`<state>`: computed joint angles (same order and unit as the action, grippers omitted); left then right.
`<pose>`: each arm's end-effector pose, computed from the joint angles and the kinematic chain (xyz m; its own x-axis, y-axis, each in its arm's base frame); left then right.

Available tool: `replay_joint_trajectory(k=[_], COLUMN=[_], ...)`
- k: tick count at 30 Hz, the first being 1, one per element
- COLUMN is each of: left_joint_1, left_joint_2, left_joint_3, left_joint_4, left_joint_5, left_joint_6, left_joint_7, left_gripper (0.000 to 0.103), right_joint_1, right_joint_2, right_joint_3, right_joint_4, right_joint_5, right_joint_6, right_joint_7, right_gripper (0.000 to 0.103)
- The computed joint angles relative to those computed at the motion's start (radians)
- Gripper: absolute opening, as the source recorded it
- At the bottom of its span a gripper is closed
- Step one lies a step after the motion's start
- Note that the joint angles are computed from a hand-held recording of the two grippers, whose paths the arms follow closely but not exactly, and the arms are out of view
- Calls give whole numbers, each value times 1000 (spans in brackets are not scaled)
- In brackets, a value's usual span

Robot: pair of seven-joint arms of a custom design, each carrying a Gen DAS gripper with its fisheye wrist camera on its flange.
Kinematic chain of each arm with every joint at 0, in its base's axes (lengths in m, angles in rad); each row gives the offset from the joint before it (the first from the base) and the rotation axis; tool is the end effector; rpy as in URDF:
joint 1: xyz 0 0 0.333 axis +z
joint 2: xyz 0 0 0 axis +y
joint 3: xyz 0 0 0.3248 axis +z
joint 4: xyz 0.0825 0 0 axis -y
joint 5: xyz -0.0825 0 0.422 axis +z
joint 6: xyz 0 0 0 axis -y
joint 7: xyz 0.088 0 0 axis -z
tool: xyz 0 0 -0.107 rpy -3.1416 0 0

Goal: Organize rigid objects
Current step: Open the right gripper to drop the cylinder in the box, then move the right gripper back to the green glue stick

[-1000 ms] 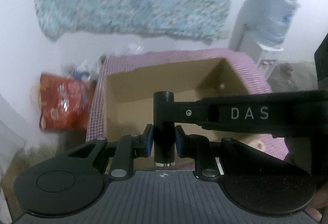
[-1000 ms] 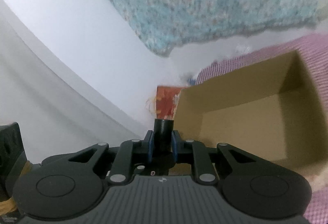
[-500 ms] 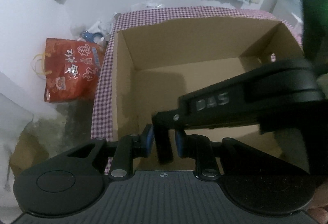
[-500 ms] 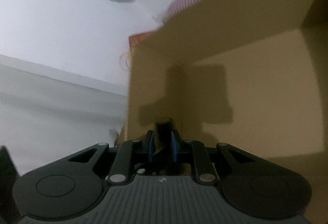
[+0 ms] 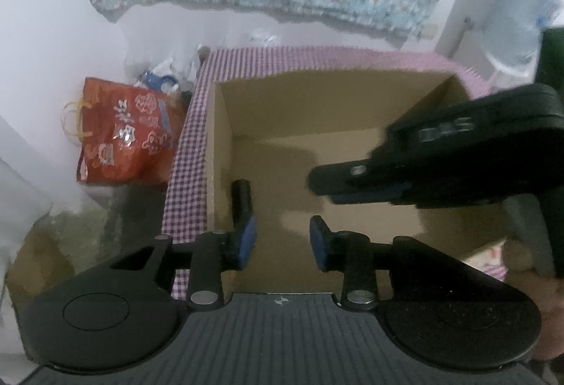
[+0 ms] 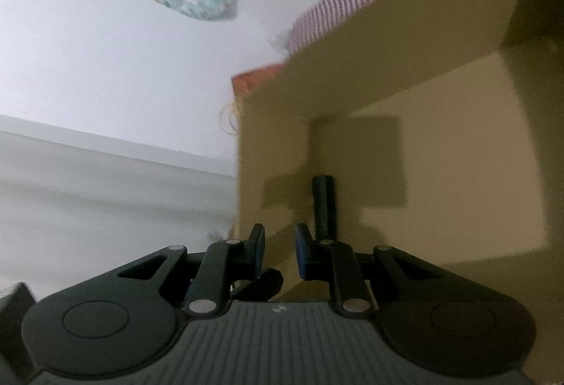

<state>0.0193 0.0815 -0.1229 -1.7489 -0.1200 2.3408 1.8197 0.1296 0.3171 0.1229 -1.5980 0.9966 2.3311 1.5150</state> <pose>0.6632 -0.0682 0.5716 -0.2851 -0.9585 0.0027 -0.8308 0.2457 -0.4994 0.7067 0.1859 0.4981 -0.0962 -0.5854 -0.8050 -0.9327 0.3355 -0.1325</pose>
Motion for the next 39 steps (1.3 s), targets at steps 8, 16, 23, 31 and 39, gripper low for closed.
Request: replay_joint_trajectory(k=[8,16,23,31,39], left_joint_1=[-20,-110,-153,-180,-200], left_joint_2=[-215,-390,-418,-380,-385], left_joint_3=[39,115,114,81,76], left_joint_4=[-171,-362,-480,-536,-587], left_joint_5=[-210,-334,-339,-286,-276], left_joint_6=[44,0,-53,-7,31], left_joint_7=[161,319,367,404,458], left_gripper=[57,73,78,64,51], right_joint_1=[0,57,64,125,142], right_joint_2=[-364,-740,-889,-797,-650], right_joint_3=[-64,-124,-104,-115,-106], right_joint_4=[-330,-702,-922,-912,-805], right_joint_5=[181,122,-68,-267,-369], right_joint_6=[52,196,242,253,218], right_joint_7=[-179,-132,78,113,72], right_gripper=[22,44,44,36,27])
